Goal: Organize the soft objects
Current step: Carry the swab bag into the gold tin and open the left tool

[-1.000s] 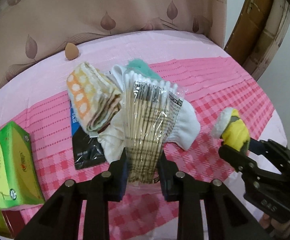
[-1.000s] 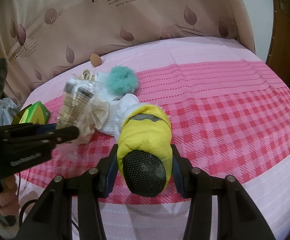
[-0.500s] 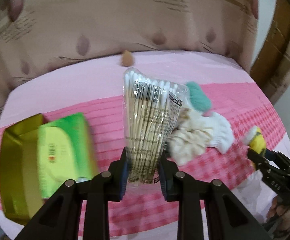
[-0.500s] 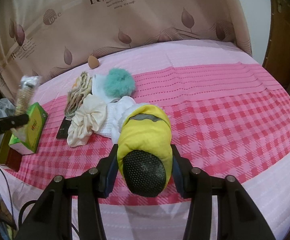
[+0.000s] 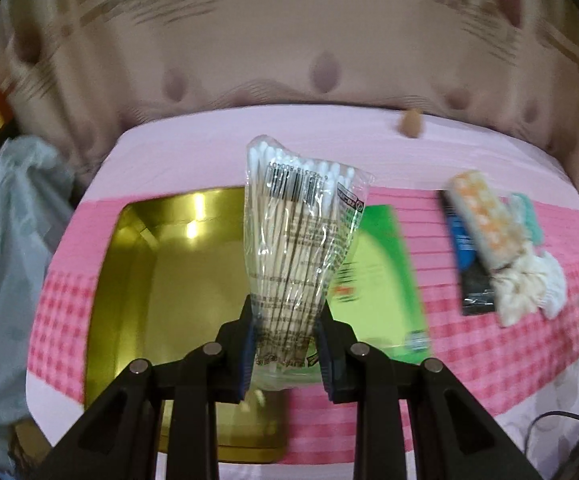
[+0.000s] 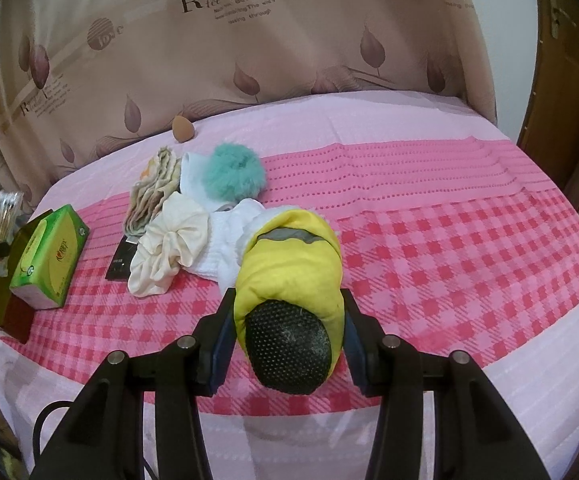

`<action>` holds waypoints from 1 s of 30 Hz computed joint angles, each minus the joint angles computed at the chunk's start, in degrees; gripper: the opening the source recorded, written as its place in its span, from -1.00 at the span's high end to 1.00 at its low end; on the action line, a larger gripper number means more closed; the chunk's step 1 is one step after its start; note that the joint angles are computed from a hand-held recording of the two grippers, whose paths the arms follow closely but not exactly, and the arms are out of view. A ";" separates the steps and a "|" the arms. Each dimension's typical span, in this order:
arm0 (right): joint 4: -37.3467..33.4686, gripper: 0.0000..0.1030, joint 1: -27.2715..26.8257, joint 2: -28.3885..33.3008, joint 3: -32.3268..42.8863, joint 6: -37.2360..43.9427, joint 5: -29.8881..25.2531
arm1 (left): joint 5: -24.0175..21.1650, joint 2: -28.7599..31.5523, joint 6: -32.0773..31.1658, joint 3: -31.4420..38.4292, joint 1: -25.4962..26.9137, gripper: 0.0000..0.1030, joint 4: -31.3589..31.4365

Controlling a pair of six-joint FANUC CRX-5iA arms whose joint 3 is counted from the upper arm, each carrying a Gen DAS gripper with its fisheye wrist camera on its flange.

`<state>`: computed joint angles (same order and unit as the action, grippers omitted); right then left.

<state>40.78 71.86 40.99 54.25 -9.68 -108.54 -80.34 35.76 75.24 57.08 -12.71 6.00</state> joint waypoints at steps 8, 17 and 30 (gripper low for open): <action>0.78 0.13 -0.16 1.84 2.17 2.01 -1.21 | -0.87 1.10 2.98 -1.02 4.41 0.49 -2.35; 1.12 0.13 -0.41 3.18 3.66 3.61 -2.39 | -2.98 2.85 5.53 -0.65 7.12 0.47 -5.41; 2.56 0.13 -0.64 6.36 8.07 7.60 -4.30 | -1.65 2.27 6.69 -2.69 7.18 0.18 -7.15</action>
<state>43.35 71.22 47.35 62.31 -2.08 -112.84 -82.00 38.03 81.93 54.39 -5.52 -1.14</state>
